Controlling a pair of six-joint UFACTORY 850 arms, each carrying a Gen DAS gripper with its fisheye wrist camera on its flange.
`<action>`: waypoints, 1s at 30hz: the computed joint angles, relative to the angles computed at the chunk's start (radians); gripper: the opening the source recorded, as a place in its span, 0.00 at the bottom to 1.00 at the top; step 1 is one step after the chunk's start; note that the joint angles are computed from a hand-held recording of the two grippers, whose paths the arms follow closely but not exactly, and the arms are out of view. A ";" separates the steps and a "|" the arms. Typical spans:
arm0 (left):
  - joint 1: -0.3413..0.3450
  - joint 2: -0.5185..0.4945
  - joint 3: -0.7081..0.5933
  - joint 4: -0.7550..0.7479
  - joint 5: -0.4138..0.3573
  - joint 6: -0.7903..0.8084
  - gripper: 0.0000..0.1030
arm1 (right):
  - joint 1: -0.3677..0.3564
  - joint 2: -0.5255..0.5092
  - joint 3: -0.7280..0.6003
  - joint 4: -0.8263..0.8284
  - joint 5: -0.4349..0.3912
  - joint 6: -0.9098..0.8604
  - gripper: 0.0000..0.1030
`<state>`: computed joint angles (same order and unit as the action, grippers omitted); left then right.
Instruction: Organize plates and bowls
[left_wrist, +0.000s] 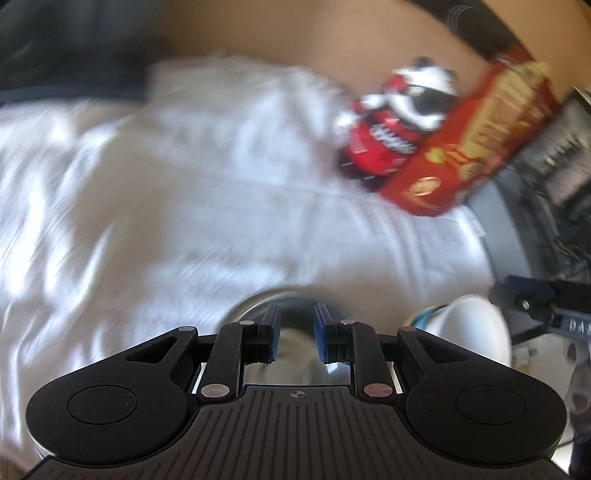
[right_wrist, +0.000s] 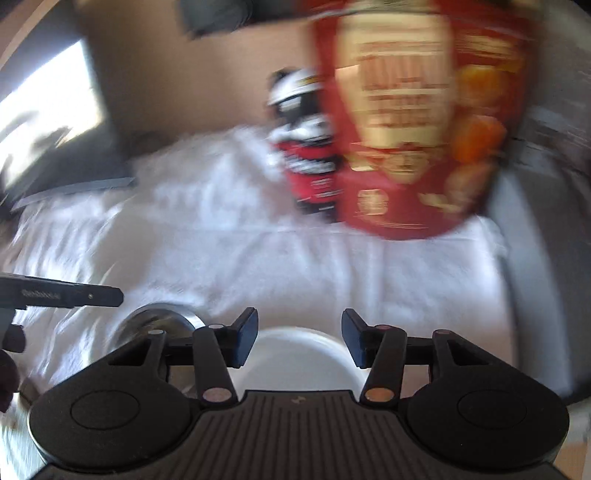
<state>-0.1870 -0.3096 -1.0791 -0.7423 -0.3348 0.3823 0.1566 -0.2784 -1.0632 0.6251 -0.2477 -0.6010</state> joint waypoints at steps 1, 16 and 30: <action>0.012 0.010 0.022 0.016 0.000 -0.029 0.21 | 0.010 -0.045 -0.053 -0.006 -0.064 -0.013 0.49; 0.003 0.003 0.142 0.270 0.040 -0.480 0.25 | 0.153 -0.510 -0.577 -0.419 -0.514 0.235 0.49; 0.024 -0.077 0.155 -0.282 0.054 -0.041 0.28 | 0.181 -0.647 -0.705 -0.482 -0.665 0.324 0.52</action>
